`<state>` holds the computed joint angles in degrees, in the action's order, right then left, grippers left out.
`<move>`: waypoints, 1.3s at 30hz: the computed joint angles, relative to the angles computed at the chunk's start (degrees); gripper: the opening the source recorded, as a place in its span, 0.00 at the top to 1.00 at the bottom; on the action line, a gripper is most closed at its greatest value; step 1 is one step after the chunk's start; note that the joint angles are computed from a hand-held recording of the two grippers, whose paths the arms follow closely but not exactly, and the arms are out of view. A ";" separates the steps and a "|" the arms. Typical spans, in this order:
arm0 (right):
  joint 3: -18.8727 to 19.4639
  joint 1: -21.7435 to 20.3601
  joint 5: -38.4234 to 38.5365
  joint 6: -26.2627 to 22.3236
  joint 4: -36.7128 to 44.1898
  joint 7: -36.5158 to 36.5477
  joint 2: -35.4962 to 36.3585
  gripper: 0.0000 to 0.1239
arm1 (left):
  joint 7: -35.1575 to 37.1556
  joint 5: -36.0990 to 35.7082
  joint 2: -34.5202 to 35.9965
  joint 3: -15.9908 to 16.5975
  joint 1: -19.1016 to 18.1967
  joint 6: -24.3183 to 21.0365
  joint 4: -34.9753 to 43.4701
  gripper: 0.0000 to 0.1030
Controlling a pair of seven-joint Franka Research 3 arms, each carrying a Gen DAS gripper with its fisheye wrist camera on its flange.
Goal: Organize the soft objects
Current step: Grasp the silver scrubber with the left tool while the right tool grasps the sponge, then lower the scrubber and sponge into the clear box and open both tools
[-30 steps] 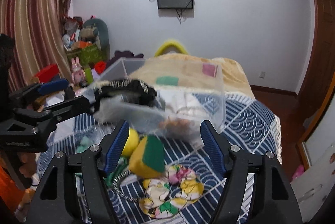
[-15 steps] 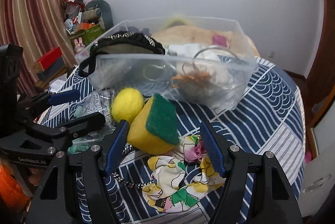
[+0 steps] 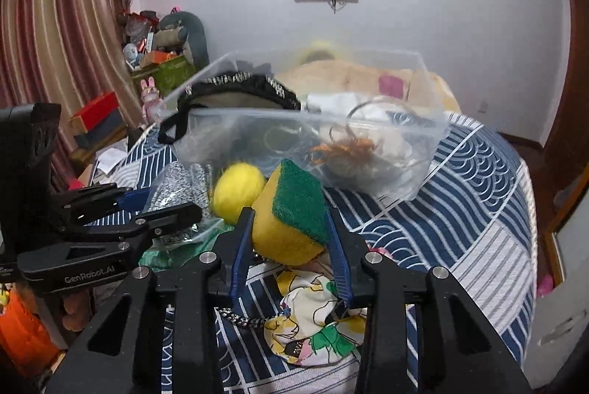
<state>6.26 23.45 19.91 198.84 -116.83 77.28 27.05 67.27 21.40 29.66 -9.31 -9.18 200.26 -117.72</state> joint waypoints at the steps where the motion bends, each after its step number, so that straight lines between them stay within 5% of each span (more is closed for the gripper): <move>1: 0.16 -0.10 -0.12 0.90 -0.68 0.02 -0.43 0.72 | 0.33 -0.72 -0.48 0.97 -0.93 0.65 -0.61 0.64; 5: -0.06 0.41 0.17 3.01 -2.09 -0.29 -1.68 0.72 | 3.04 -4.81 -2.55 4.52 -4.81 3.48 -3.40 0.66; 23: -5.06 7.49 14.27 8.71 1.20 -12.82 -2.58 0.72 | 14.79 -16.78 -8.22 5.06 -7.55 11.74 -5.47 0.67; 27: -6.66 9.43 18.63 7.66 5.88 -17.38 -0.40 0.72 | 14.82 -16.71 -6.45 4.26 -6.63 10.18 -1.67 0.67; 32: -10.73 12.99 24.92 3.29 13.79 -22.80 3.73 0.72 | 18.13 -21.33 -3.21 7.33 -10.03 6.01 4.63 0.67; 39: -23.79 22.38 29.04 -6.55 21.10 -21.60 9.65 0.72 | 14.51 -18.54 2.04 7.03 -8.33 -1.19 13.75 0.67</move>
